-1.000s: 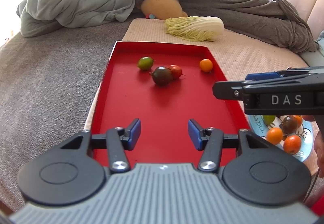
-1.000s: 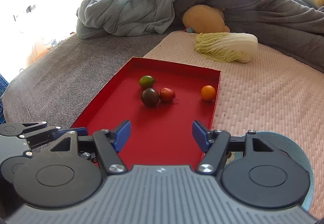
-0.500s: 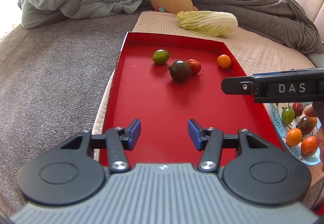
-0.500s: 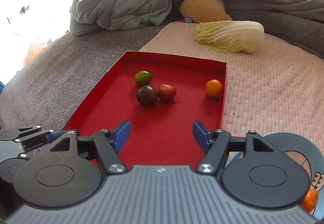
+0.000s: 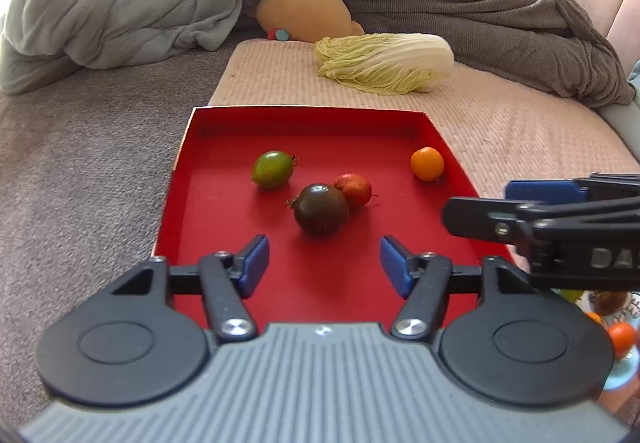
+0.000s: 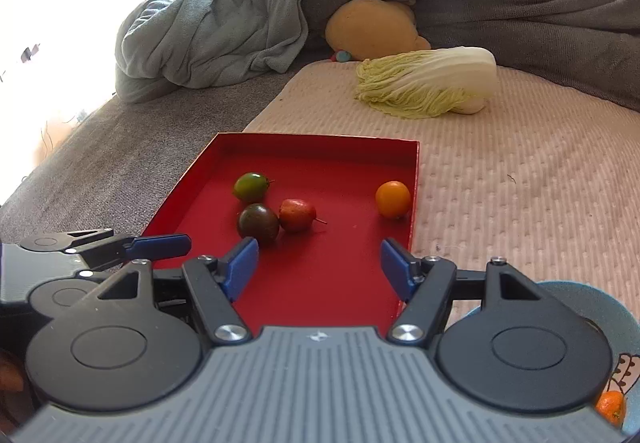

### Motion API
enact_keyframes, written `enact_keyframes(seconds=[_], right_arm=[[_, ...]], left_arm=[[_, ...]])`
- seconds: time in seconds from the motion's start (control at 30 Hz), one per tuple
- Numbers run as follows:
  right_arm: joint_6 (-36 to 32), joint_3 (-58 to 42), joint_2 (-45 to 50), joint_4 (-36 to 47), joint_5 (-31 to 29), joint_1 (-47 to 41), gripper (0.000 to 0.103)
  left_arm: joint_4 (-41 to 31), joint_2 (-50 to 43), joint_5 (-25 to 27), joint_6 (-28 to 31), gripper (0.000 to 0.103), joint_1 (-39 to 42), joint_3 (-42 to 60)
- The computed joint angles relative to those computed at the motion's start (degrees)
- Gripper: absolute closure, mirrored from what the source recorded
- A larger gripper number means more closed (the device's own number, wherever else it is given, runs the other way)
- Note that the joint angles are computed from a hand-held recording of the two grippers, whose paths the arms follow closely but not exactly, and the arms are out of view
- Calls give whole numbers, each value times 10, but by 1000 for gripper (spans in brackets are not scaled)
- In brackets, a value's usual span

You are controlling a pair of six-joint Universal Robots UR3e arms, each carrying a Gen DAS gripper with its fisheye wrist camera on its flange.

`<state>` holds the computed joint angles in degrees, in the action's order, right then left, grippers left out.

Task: Organize fruits
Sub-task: 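Grasp a dark tomato with the left tool while the right tool grasps a red tomato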

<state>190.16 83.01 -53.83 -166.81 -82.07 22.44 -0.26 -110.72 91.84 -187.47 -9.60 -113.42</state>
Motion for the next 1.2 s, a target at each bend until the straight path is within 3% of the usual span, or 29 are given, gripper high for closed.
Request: enact_keyframes(seconds=[0.43,0.5,0.53,0.67,1.2], right_arm=[[18,-22,30,-17,3,-15,30],[19,-31,37,-15,4,-15,30],[18,-35,41,-13,4,-14,30],[16,-53,55,-4,-2,-8,30],[-1,-207,154,82,19,24,34]], left_arm=[[-21,-83,0,-10,42,14,91],[-20,-86,-4,-11,51,15,94],[-21,-88,-12,-10,61,17,96],[-16,-94,-2,-13,63,8,99],[6,26,9,-21,63,12,-60]])
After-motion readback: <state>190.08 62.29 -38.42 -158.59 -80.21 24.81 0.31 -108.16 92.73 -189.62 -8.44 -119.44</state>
